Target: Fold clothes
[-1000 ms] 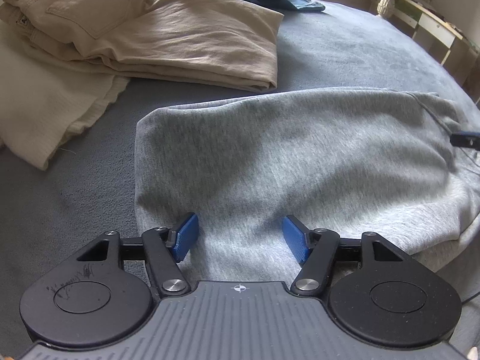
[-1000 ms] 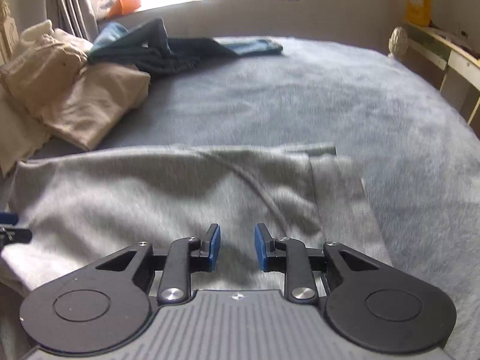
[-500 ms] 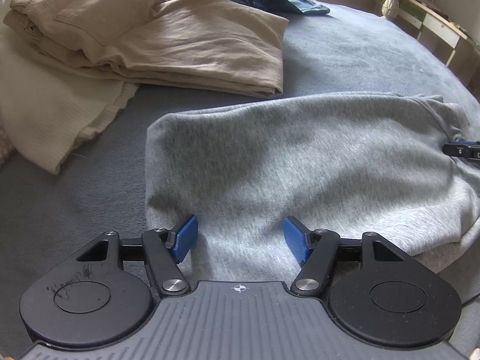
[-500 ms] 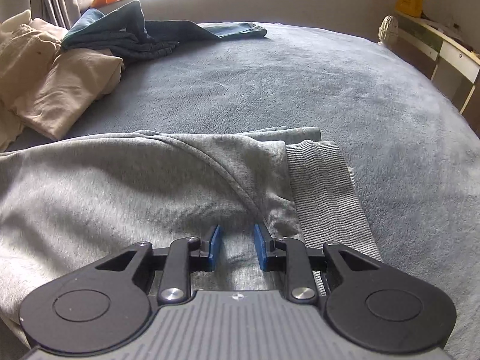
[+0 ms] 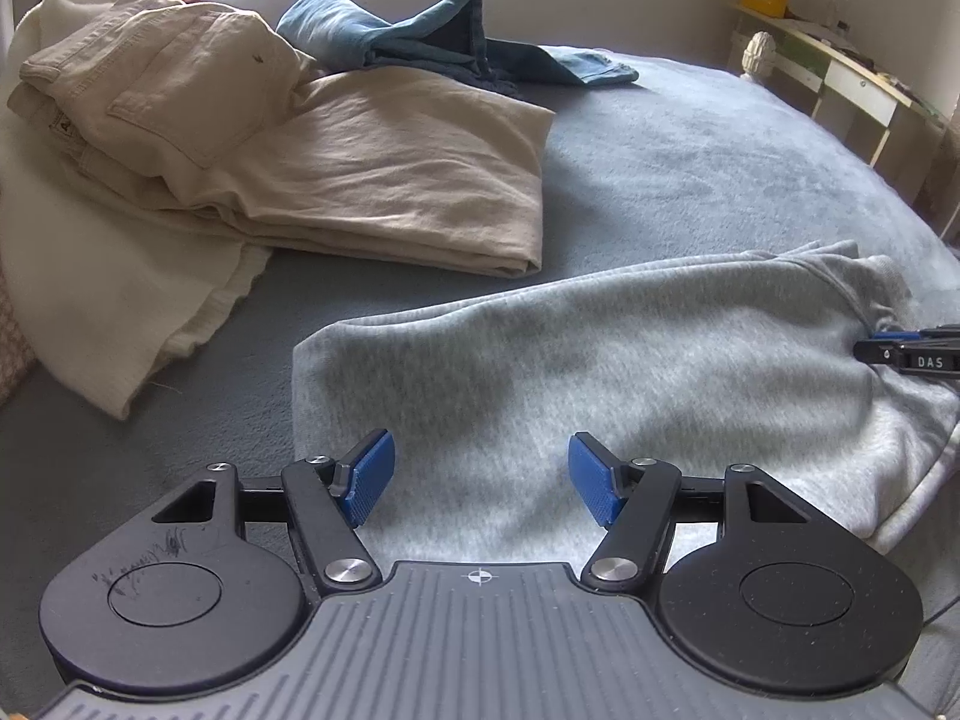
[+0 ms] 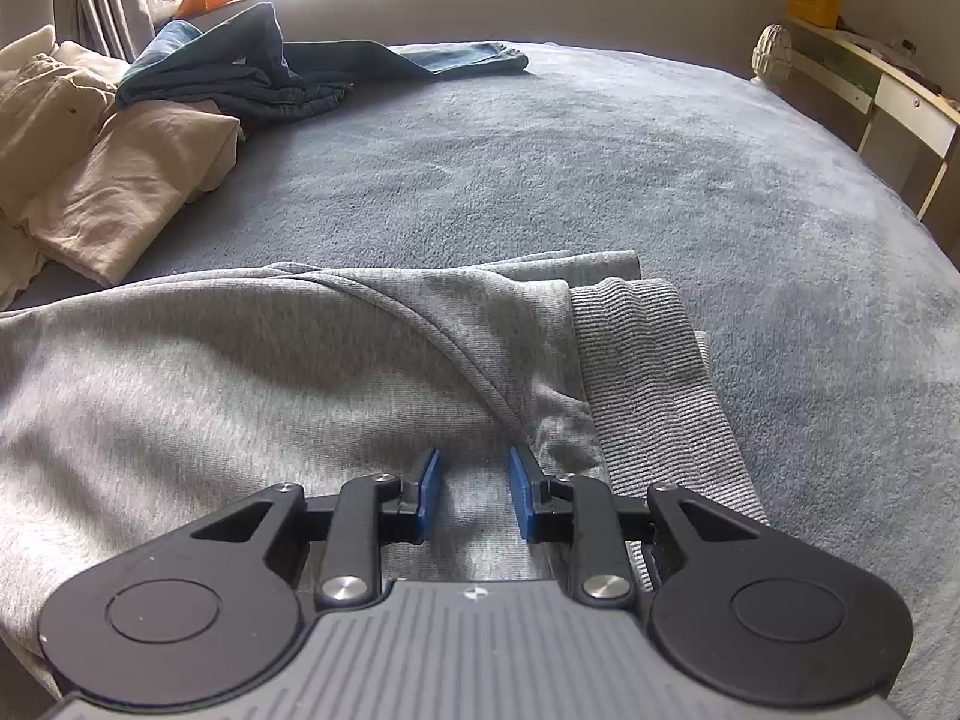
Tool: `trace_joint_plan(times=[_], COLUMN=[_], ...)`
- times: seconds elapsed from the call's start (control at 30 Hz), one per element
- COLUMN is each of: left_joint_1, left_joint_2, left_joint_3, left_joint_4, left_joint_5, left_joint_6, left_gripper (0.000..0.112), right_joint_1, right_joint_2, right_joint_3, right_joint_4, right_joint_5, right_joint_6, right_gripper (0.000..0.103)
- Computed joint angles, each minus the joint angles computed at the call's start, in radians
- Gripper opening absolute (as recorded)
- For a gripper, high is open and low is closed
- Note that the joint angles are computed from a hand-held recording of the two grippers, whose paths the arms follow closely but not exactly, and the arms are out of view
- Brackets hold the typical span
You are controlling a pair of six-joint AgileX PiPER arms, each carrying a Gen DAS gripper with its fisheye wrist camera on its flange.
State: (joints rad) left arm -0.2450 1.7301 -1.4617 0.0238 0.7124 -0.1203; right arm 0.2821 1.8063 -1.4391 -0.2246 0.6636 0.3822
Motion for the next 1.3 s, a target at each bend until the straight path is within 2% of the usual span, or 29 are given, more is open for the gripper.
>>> trace_joint_plan(times=[0.2, 0.33, 1.3], left_joint_1=[-0.006, 0.006, 0.008], left_joint_2=[0.036, 0.064, 0.078], left_joint_3=[-0.014, -0.034, -0.045], left_joint_4=[0.023, 0.019, 0.021], left_joint_5=[0.004, 0.04, 0.065], left_joint_6=[-0.022, -0.041, -0.038], left_gripper=[0.064, 0.064, 0.066], right_joint_1=[-0.003, -0.007, -0.004], right_joint_2=[-0.003, -0.005, -0.004], right_joint_3=[0.009, 0.014, 0.012], right_joint_4=[0.001, 0.009, 0.01], right_joint_5=[-0.011, -0.017, -0.014], right_joint_6=[-0.001, -0.001, 0.014], right_gripper=[0.027, 0.027, 0.03])
